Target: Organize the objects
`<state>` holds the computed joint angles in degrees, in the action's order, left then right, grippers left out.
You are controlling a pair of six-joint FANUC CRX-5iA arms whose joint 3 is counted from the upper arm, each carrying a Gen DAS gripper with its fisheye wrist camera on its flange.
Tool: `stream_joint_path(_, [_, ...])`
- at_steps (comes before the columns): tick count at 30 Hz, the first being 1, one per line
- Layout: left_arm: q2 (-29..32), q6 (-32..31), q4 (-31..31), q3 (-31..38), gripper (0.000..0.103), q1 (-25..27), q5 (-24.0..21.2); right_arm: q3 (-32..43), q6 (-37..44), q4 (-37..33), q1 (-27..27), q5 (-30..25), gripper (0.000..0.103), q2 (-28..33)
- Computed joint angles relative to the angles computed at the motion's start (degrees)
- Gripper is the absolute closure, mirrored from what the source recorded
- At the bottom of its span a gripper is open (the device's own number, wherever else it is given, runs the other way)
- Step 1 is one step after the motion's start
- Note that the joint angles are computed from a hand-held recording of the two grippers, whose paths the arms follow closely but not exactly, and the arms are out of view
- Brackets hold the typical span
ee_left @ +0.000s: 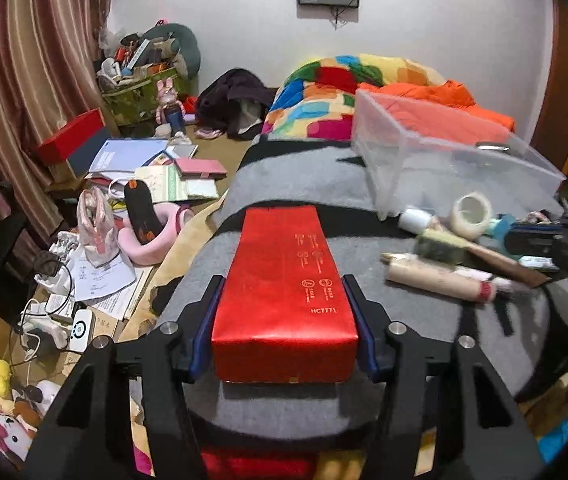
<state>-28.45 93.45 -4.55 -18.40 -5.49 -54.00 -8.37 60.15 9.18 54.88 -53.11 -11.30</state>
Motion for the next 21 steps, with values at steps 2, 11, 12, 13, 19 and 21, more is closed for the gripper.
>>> stream_joint_path(2, [-0.6,-0.6,0.5,0.1,0.047,0.0,0.2,-0.4,-0.6,0.6,0.3,0.3,0.094,-0.5])
stream_joint_path(11, [-2.9,-7.3,7.2,0.6,0.047,0.7,3.7,-3.9,-6.8,7.2,3.1,3.0,0.094,-4.3])
stream_joint_path(12, [-2.9,-7.6,7.3,0.9,0.047,0.5,4.0,-4.1,-7.4,7.7,3.2,3.2,0.094,-4.7])
stream_joint_path(13, [-2.7,-7.9,7.4,1.4,0.047,0.1,4.4,-4.3,-8.0,8.3,3.3,3.5,0.094,-5.0])
stream_joint_path(19, [-1.6,-11.5,10.4,3.5,0.047,-0.3,6.1,-4.4,-11.3,12.0,2.9,4.9,0.094,-6.3])
stream_joint_path(21, [-1.0,-13.0,12.1,4.1,0.047,-0.2,6.9,-4.5,-12.4,13.4,2.8,5.4,0.094,-6.6])
